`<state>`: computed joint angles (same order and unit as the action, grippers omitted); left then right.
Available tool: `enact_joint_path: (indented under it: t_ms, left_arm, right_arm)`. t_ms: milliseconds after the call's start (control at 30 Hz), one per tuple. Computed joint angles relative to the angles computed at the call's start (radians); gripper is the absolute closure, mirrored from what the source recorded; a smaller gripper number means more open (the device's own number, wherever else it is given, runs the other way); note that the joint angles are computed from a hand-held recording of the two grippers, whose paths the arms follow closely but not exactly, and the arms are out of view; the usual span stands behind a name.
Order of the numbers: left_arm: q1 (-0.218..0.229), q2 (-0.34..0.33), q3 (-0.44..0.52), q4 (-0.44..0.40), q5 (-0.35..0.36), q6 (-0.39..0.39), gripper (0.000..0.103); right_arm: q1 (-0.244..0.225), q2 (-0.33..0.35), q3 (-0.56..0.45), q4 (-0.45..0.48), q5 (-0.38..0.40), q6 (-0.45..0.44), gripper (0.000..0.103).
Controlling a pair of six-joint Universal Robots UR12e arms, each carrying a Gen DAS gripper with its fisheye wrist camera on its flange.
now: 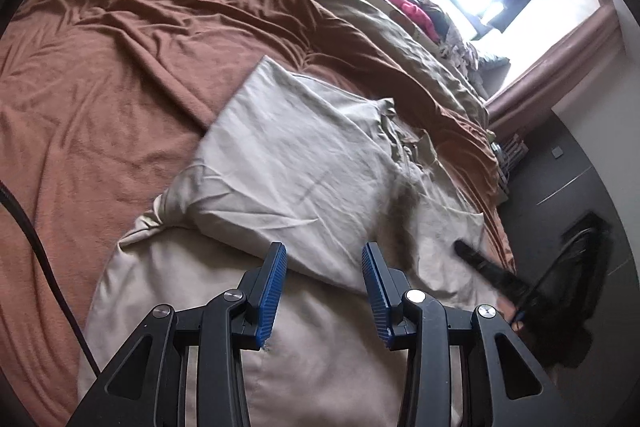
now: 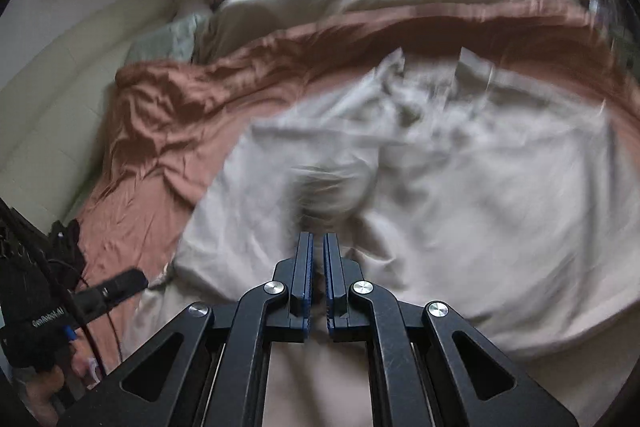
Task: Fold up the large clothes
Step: 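Lower the sleeve cuff onto the jacket and open the right tool, then pinch the laid cuff with the left tool to straighten it, then release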
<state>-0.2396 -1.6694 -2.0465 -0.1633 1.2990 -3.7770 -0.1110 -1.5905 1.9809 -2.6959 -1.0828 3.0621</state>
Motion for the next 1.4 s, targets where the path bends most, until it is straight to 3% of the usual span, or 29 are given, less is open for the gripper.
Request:
enact_joint_path:
  t_ms: [100, 200, 233, 267, 333, 367, 500, 667, 767, 933, 1033, 1133, 1200, 1233, 1300, 1333, 1400]
  left_arm:
    - [-0.003, -0.001, 0.005, -0.016, 0.001, 0.005, 0.062]
    - [-0.012, -0.005, 0.012, -0.024, 0.005, 0.019, 0.062]
    - [-0.017, -0.008, 0.017, -0.028, 0.004, 0.030, 0.062]
    - [-0.020, -0.009, 0.020, -0.030, 0.003, 0.037, 0.060]
    - [-0.030, -0.015, 0.030, -0.039, 0.010, 0.056, 0.053]
    - [-0.034, -0.016, 0.032, -0.040, 0.017, 0.060, 0.050]
    - [-0.052, -0.028, 0.049, -0.044, 0.032, 0.069, 0.049]
    - [-0.077, -0.048, 0.083, -0.049, 0.072, 0.101, 0.049]
    - [-0.093, -0.064, 0.102, -0.064, 0.109, 0.139, 0.049]
    - [-0.102, -0.114, 0.138, -0.107, 0.106, 0.139, 0.049]
    - [-0.105, -0.147, 0.173, -0.150, 0.104, 0.143, 0.049]
    - [-0.112, -0.174, 0.208, -0.194, 0.104, 0.147, 0.049]
    - [-0.124, -0.194, 0.238, -0.231, 0.122, 0.182, 0.049]
    - [-0.129, -0.201, 0.250, -0.250, 0.134, 0.193, 0.049]
    - [-0.138, -0.220, 0.279, -0.312, 0.154, 0.212, 0.050]
    - [-0.143, -0.229, 0.290, -0.336, 0.169, 0.217, 0.056]
    - [-0.151, -0.239, 0.303, -0.356, 0.199, 0.225, 0.065]
  right_arm:
    - [-0.009, 0.017, -0.007, 0.048, 0.031, 0.055, 0.100]
    - [-0.062, -0.023, 0.042, 0.036, 0.077, 0.095, 0.094]
    - [-0.086, -0.040, 0.064, 0.016, 0.087, 0.121, 0.082]
    - [-0.109, -0.056, 0.085, -0.010, 0.093, 0.149, 0.062]
    - [-0.165, -0.096, 0.134, -0.065, 0.099, 0.221, 0.035]
    - [-0.189, -0.111, 0.154, -0.087, 0.106, 0.256, 0.033]
    - [-0.295, -0.164, 0.197, -0.088, 0.134, 0.355, 0.033]
    - [-0.367, -0.188, 0.241, -0.138, 0.095, 0.423, 0.033]
    - [-0.397, -0.161, 0.243, -0.163, 0.097, 0.484, 0.033]
    - [-0.469, -0.098, 0.264, -0.260, 0.259, 0.661, 0.033]
    - [-0.477, -0.025, 0.260, -0.358, 0.328, 0.785, 0.033]
    - [-0.477, 0.018, 0.247, -0.408, 0.332, 0.839, 0.033]
    - [-0.492, 0.041, 0.262, -0.466, 0.323, 0.863, 0.043]
    - [-0.492, 0.041, 0.265, -0.470, 0.289, 0.865, 0.056]
    - [-0.493, 0.038, 0.271, -0.467, 0.217, 0.845, 0.063]
    - [-0.497, 0.040, 0.279, -0.491, 0.203, 0.860, 0.072]
    - [-0.499, 0.073, 0.275, -0.557, 0.229, 0.935, 0.077]
